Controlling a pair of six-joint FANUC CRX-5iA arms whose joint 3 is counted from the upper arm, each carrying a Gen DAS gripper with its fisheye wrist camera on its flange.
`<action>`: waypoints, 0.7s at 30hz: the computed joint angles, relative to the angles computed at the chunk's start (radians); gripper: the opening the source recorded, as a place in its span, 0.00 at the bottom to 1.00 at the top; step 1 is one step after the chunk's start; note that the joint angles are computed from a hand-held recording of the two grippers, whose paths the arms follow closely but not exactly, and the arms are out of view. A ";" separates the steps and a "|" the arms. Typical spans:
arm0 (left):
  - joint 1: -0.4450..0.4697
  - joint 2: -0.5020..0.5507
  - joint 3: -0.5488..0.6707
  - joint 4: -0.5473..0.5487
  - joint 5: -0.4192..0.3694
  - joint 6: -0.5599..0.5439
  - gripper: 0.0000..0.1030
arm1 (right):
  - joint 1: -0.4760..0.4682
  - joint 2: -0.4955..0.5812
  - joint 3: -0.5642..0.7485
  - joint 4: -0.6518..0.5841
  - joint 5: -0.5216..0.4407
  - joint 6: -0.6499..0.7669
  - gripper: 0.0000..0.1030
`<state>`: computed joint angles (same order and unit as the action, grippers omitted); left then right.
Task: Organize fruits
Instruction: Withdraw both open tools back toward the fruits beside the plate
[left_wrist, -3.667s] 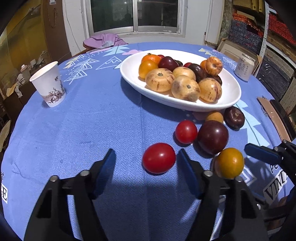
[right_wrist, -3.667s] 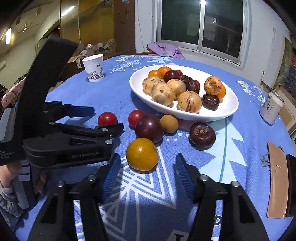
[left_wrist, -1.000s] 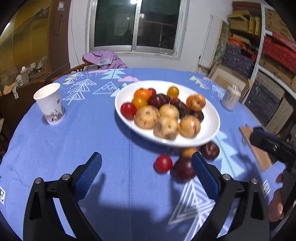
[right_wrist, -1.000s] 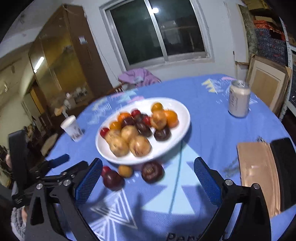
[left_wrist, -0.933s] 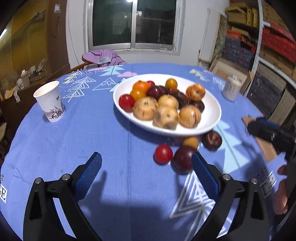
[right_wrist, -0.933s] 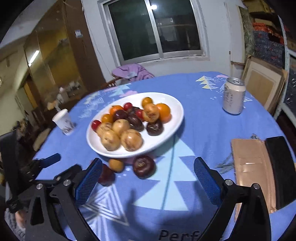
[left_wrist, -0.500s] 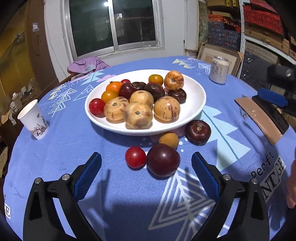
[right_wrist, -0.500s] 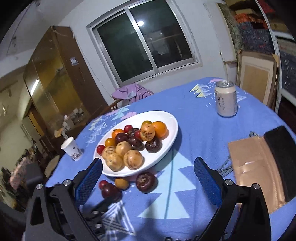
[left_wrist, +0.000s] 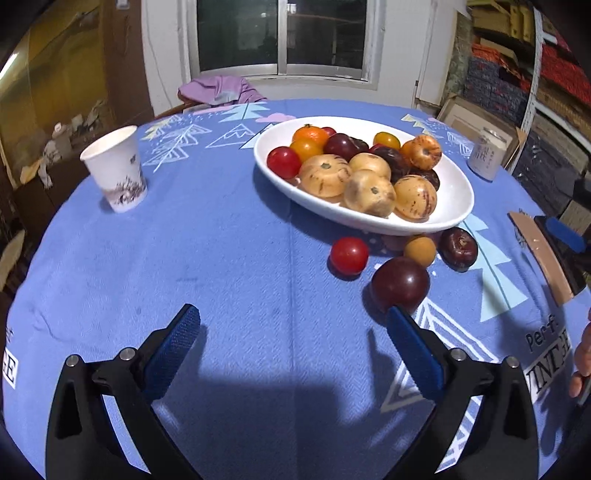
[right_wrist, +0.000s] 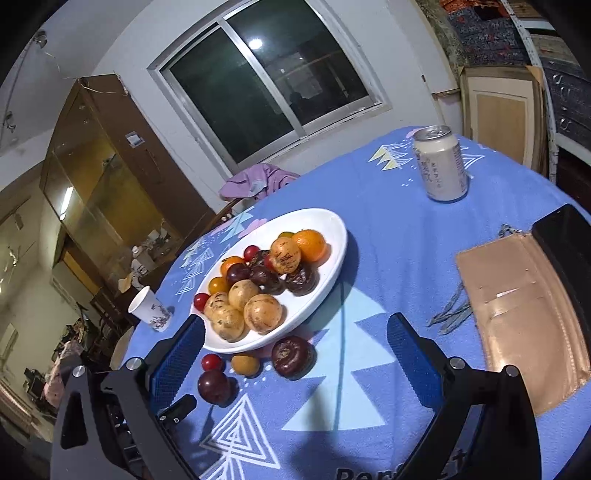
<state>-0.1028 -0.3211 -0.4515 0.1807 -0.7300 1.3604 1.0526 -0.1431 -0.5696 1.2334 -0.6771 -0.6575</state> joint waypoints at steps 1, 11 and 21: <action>0.003 -0.007 -0.011 0.020 0.008 -0.019 0.96 | -0.002 0.002 0.003 -0.008 0.013 0.012 0.97; -0.155 0.068 0.081 -0.166 0.034 0.023 0.96 | -0.021 -0.007 -0.027 0.067 0.042 -0.095 0.97; -0.018 0.036 0.019 -0.009 -0.014 -0.011 0.96 | 0.023 0.029 0.032 -0.085 -0.021 0.058 0.97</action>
<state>-0.1206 -0.2850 -0.4327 0.1720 -0.7442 1.3499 1.0751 -0.1139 -0.5371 1.1483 -0.6980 -0.5993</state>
